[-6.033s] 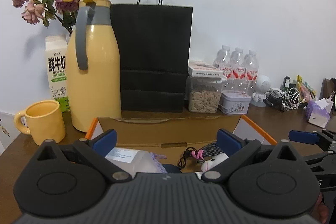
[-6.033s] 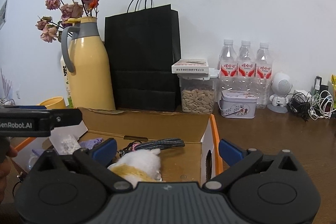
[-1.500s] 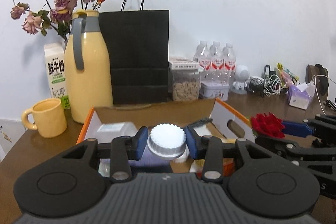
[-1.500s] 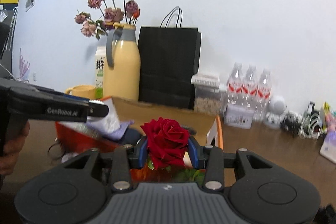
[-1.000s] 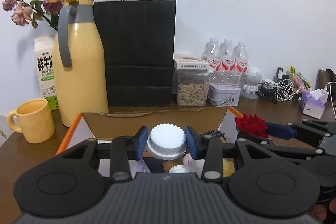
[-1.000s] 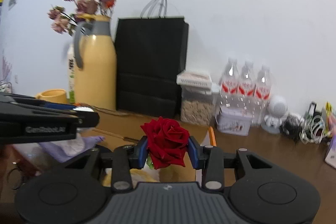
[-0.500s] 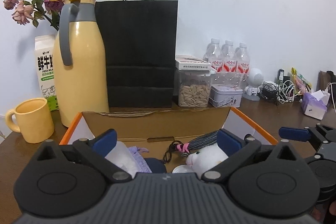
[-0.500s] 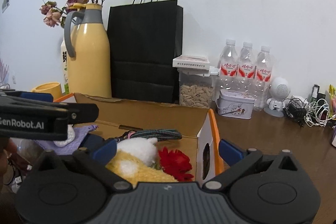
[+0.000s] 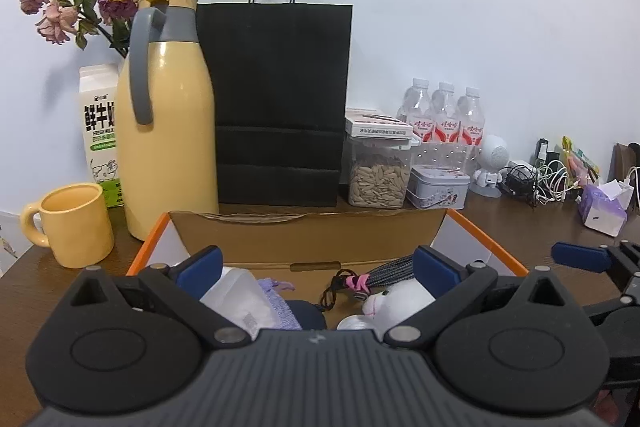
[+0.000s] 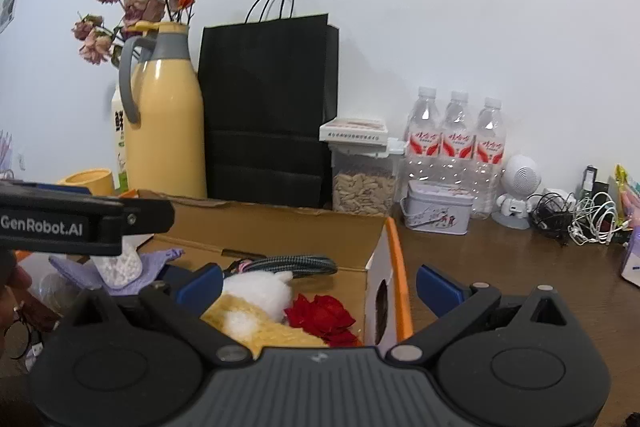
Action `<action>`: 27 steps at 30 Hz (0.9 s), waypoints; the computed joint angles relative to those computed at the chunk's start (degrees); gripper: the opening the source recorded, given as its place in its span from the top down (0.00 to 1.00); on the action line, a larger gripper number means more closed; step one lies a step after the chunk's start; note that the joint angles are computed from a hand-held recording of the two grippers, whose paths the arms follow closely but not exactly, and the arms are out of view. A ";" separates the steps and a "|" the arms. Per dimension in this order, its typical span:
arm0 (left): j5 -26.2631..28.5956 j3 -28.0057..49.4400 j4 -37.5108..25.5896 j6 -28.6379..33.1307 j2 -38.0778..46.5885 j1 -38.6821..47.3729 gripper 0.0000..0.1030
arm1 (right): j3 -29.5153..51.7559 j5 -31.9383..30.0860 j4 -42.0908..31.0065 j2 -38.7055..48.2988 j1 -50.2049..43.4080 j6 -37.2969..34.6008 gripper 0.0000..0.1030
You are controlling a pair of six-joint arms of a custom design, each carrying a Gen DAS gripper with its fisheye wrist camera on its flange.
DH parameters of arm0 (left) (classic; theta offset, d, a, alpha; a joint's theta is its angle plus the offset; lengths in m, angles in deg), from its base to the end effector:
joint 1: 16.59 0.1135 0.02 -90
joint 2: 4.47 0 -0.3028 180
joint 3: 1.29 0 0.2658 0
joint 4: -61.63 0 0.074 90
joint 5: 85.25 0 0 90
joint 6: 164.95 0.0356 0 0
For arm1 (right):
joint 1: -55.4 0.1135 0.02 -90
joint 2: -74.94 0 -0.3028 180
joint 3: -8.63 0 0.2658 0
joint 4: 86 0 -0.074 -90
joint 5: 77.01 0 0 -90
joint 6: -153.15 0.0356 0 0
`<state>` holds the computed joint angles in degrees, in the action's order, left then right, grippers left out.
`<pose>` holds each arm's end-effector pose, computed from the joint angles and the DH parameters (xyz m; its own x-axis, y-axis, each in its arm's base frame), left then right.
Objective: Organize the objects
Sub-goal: 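Lower the cap and rose into the box and open both grippers, then withdraw both tools from the box back toward the table items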
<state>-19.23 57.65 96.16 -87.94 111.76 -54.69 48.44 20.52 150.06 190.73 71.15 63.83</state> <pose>0.3203 -0.2328 0.1203 -0.3571 0.0190 -0.9339 0.1935 0.9796 -0.0541 0.3082 0.0821 0.0910 -0.3297 -0.0808 -0.9406 -0.1466 0.9886 -0.0335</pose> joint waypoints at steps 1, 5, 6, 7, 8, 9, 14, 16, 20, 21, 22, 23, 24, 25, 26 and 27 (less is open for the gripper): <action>-0.21 -0.49 0.24 -0.16 -0.36 -0.02 0.00 | -0.44 0.04 0.49 -0.17 -0.07 0.11 0.00; -0.88 -3.43 2.66 0.08 -2.09 -0.33 0.00 | -2.68 0.26 3.06 -0.82 -0.32 0.33 0.00; -1.04 -4.49 3.67 0.20 -2.48 -0.45 0.00 | -3.41 0.30 3.91 -0.96 -0.34 0.28 0.00; -1.28 -5.57 4.56 0.25 -2.87 -0.63 0.00 | -4.08 0.37 4.72 -1.05 -0.34 0.24 0.00; -1.55 -6.79 5.59 0.05 -3.18 -0.81 0.00 | -4.94 0.50 5.72 -1.10 -0.31 0.15 0.00; -1.79 -7.79 6.02 -0.44 -3.52 -0.97 0.00 | -5.78 0.66 6.71 -1.09 -0.32 0.05 0.00; -2.40 -12.93 8.59 -1.77 -4.77 -2.13 0.00 | -10.40 1.97 11.93 -0.52 0.32 -0.29 0.00; -2.73 -15.05 10.10 -2.01 -5.12 -2.70 0.00 | -12.42 2.23 14.12 0.04 0.57 -0.40 0.00; -3.00 -19.51 13.33 -2.39 -5.62 -3.94 0.00 | -16.18 3.70 18.23 1.76 1.98 -0.62 0.00; -3.17 -20.55 14.36 -2.25 -5.64 -4.35 0.00 | -16.95 4.08 18.96 2.18 2.36 -0.70 0.00; -3.67 -21.55 15.05 -2.23 -5.74 -4.87 0.00 | -17.67 4.49 19.48 2.49 2.80 -0.59 0.00; -4.06 -22.33 15.52 -2.29 -5.84 -5.27 0.00 | -18.36 4.67 19.84 2.74 3.03 -0.44 0.00; -4.42 -23.16 16.04 -2.47 -5.87 -5.72 0.00 | -18.93 4.81 20.12 3.01 3.18 -0.30 0.00; -4.73 -23.94 15.97 -2.90 -6.08 -6.11 0.00 | -19.43 5.00 20.35 3.22 3.32 -0.19 0.00; -5.00 -24.54 15.84 -3.41 -6.17 -6.39 0.00 | -19.93 5.05 20.41 3.32 3.33 -0.13 0.00; -5.23 -25.21 15.39 -4.05 -6.42 -6.63 0.00 | -20.24 4.95 19.83 3.06 3.23 -0.08 0.00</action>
<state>-24.46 32.44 111.55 -91.99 105.34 -61.32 28.21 25.47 169.89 193.79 74.37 63.75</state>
